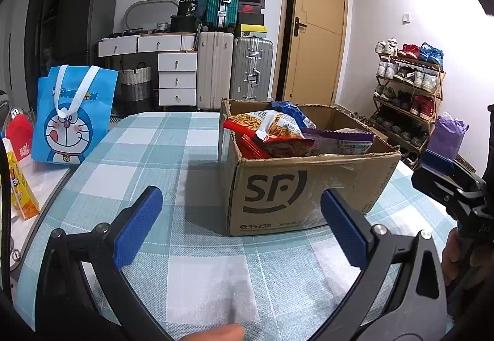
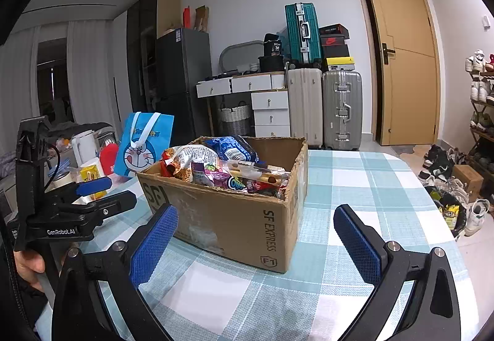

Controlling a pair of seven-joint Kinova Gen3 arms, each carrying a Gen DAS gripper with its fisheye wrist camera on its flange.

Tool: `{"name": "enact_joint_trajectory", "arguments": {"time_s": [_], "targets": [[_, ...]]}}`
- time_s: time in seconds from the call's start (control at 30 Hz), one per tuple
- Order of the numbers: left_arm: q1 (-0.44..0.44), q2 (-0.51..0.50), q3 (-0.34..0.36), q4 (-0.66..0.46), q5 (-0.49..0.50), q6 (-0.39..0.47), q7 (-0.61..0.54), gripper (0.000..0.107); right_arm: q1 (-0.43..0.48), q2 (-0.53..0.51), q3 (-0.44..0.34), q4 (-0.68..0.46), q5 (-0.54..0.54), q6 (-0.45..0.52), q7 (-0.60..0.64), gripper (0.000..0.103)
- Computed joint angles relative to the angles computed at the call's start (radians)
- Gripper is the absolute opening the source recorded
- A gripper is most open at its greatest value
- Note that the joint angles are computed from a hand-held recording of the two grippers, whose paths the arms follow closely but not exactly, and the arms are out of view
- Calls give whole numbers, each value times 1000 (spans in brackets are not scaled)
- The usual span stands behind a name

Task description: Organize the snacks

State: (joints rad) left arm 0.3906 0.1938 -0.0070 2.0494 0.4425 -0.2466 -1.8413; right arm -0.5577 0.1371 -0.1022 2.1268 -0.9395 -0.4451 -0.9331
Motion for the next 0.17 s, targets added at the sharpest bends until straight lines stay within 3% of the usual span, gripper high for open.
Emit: {"name": "enact_joint_trajectory", "arguments": {"time_s": [0.17], "targets": [[-10,2,10,4,-11,-10,9,102,0,3,-1,0,5,-2,-5,103]]}}
